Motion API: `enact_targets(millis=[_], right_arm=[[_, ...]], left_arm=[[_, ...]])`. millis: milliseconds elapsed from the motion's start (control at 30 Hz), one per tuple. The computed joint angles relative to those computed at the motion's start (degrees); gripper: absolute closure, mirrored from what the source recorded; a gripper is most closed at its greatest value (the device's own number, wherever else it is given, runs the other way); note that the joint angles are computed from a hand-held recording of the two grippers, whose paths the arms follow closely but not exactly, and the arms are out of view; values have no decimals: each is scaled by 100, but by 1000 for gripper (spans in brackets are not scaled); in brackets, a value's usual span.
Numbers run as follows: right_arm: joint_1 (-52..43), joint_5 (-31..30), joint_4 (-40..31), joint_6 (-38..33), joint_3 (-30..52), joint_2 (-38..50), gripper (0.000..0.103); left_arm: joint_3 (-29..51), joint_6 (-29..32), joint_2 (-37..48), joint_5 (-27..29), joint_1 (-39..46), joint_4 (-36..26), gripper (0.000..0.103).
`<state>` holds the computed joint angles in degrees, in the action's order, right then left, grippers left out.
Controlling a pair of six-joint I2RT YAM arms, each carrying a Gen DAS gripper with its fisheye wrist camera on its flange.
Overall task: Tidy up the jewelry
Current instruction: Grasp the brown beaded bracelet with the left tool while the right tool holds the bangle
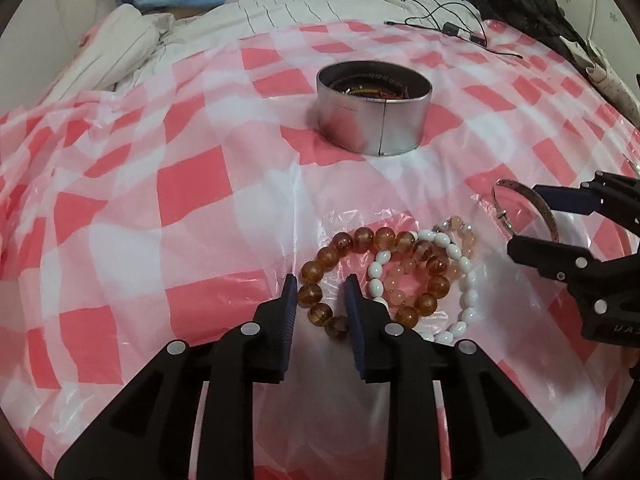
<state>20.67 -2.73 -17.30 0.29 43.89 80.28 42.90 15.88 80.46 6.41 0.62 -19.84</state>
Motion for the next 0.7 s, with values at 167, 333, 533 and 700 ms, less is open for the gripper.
enact_targets(millis=[167,333,533,700], right_arm=[[-8,5,-15,11,12,52,47],[-44,-28,77,50,-53,-114,47],[-114,-94,182,83,-99,-249,47],[-233,-354,273,151,-90,-359,47]], left_arm=[[18,57,-41,122,39,-63,92],[-52,-10,-571,606,212,24,93],[-55,-146,-967,1088,317,125,93],[18,-293,-1089,1457,320,36,93]])
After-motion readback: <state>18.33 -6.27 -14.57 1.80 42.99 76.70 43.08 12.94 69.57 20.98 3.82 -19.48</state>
